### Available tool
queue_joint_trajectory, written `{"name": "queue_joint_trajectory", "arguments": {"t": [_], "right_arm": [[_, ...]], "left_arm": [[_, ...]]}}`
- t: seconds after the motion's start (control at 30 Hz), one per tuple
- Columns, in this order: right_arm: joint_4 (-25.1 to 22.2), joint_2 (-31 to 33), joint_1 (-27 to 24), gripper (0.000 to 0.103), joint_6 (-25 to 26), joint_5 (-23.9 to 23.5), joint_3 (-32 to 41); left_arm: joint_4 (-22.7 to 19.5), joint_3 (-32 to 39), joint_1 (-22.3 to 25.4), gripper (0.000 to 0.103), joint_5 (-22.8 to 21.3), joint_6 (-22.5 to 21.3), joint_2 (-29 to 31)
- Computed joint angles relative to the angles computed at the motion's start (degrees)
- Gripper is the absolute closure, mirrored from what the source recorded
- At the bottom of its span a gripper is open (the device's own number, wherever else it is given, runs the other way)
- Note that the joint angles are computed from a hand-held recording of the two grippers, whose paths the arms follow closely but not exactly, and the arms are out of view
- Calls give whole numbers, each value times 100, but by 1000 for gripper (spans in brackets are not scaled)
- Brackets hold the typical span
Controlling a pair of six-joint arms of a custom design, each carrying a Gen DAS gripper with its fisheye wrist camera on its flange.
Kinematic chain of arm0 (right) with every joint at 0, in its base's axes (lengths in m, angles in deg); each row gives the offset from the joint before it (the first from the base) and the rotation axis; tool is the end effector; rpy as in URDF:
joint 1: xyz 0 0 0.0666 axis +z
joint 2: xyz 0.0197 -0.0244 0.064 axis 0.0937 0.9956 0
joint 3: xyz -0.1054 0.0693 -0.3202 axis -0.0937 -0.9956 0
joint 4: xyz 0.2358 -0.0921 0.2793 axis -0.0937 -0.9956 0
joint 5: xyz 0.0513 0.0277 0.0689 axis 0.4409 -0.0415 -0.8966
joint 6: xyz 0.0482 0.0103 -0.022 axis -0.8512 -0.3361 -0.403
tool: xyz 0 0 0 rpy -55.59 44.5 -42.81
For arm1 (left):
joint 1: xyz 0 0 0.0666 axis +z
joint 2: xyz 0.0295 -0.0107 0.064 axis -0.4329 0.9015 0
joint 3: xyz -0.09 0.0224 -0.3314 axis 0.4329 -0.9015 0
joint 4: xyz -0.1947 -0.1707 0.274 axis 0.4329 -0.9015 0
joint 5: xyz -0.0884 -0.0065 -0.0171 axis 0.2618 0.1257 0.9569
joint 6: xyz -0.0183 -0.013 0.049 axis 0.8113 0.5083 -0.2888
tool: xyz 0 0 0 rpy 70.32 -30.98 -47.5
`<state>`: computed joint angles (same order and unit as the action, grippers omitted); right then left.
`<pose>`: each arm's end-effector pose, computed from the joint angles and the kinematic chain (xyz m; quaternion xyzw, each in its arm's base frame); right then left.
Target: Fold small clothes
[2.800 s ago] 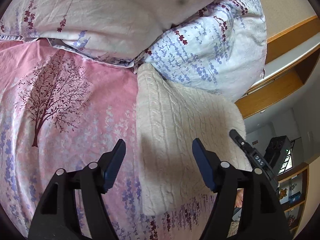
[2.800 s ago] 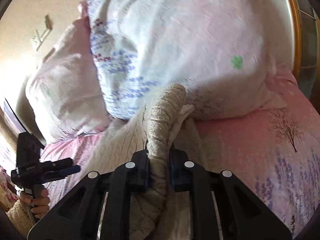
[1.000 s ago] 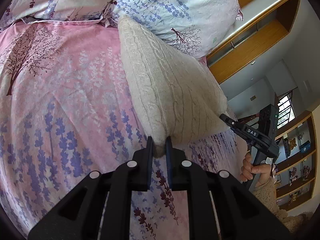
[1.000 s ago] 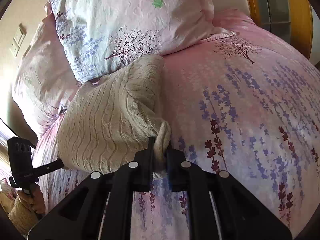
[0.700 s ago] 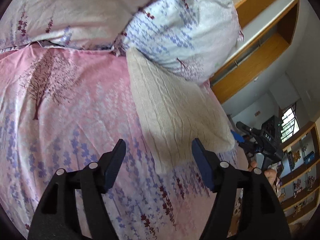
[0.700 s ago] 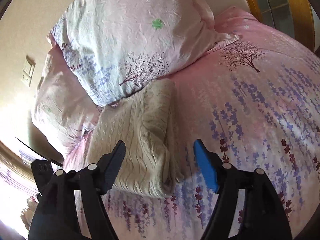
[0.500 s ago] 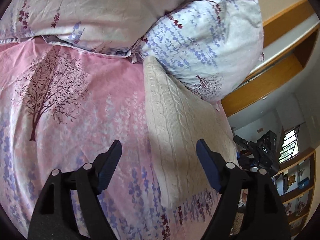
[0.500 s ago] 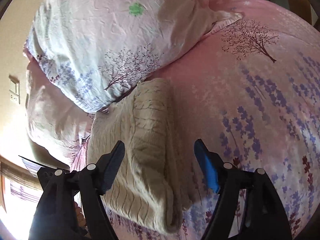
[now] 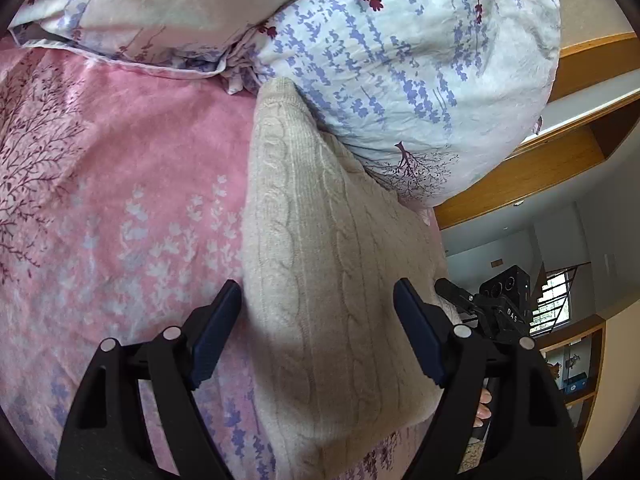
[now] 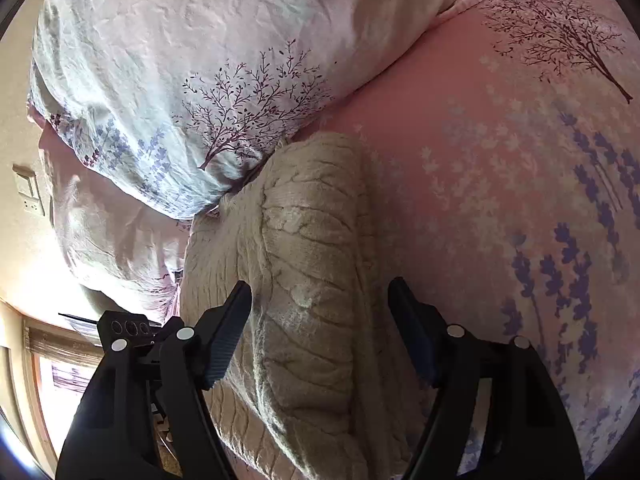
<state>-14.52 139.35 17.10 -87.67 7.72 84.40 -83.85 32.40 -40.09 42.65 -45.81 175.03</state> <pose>0.3358 0.0796 0.3331 0.3127 0.8544 0.3370 0.2425 0.4508 -0.1442 0.3134 0.1309 0.8816 -0.4371 0.1207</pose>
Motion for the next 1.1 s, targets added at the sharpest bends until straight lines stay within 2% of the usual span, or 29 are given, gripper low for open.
{"name": "queue_joint_trajectory", "arguments": {"t": [0.07, 0.1, 0.2, 0.3, 0.43, 0.5, 0.57, 0.67, 0.77, 0.8, 0.83, 0.9, 0.93, 1.03, 1.1], "right_arm": [[91, 73, 50, 56, 6, -65, -33], [176, 51, 102, 61, 17, 19, -86], [471, -103, 269, 70, -54, 219, -230], [455, -167, 591, 72, 146, 652, -81], [465, -16, 1169, 73, 393, 1168, 296], [487, 210, 1502, 74, 571, 1449, 562], [707, 414, 1755, 74, 733, 1605, 696], [909, 903, 1991, 74, 872, 1665, 952], [787, 1545, 2042, 73, 810, 1528, 1229], [616, 1792, 2066, 69, 742, 1598, 1373], [606, 1899, 2057, 66, 692, 1616, 1383], [743, 1857, 1952, 57, 471, 1360, 1285], [678, 1795, 1912, 57, 411, 1319, 1279], [626, 1433, 1807, 53, 390, 1722, 1129], [891, 1350, 1612, 53, 192, 1529, 1009]], "left_arm": [[145, -32, -110, 34, -114, 122, -2], [237, -58, -167, 40, -143, 219, 1], [515, -208, -173, 61, -47, 405, -63], [395, -212, -108, 66, 91, 221, -180], [80, -349, 101, 67, 16, -495, -690], [-146, -381, 406, 67, 151, -779, -873], [-371, -346, 753, 67, 286, -1019, -924], [-688, -243, 1185, 66, 331, -1296, -810], [-1012, -125, 1415, 64, 31, -1538, -526], [-1000, -153, 1412, 61, -161, -1539, -417], [-957, -205, 1449, 57, -89, -1489, -328], [-967, -234, 1557, 56, 240, -1339, -253], [-994, -227, 1594, 56, 213, -1367, -306], [-520, -393, 1666, 56, -180, -1337, -767], [-135, -563, 1779, 56, -151, -1295, -1122]]}}
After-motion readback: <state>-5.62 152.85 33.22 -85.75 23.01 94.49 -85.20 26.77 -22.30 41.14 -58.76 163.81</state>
